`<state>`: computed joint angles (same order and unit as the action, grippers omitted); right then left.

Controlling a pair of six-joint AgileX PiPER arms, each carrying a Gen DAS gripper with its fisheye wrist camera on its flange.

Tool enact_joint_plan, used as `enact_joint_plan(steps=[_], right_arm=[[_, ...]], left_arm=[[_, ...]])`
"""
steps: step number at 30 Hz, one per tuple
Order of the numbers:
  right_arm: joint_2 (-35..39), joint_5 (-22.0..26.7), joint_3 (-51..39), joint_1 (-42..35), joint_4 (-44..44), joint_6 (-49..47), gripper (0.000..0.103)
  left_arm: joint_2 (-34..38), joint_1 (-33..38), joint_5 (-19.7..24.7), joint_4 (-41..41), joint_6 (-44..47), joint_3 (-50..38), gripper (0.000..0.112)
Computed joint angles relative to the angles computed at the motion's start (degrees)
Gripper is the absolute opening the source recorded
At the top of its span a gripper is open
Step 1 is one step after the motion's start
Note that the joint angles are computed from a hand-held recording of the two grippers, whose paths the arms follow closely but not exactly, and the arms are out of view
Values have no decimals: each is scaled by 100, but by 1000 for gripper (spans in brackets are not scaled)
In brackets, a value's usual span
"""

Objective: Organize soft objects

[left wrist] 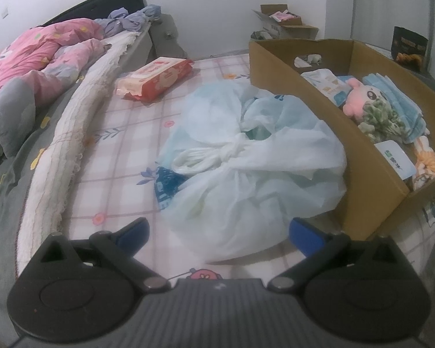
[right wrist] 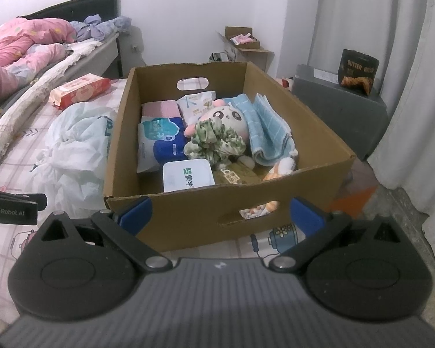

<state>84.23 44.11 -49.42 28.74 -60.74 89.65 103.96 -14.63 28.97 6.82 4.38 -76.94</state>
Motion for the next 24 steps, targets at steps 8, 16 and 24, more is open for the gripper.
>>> enact_joint_plan(steps=[8,16,24], right_arm=[[38,-30,-40,-71,92,-141,102],[98,13,-118,-73,150,-227,102],[106,-6,-119,-86,162,-241,102]], left_arm=[[3,8,37,-60,62,-15,103],[40,5,69,-41,50,-54,103],[57,33,54,-81,114,-70,103]])
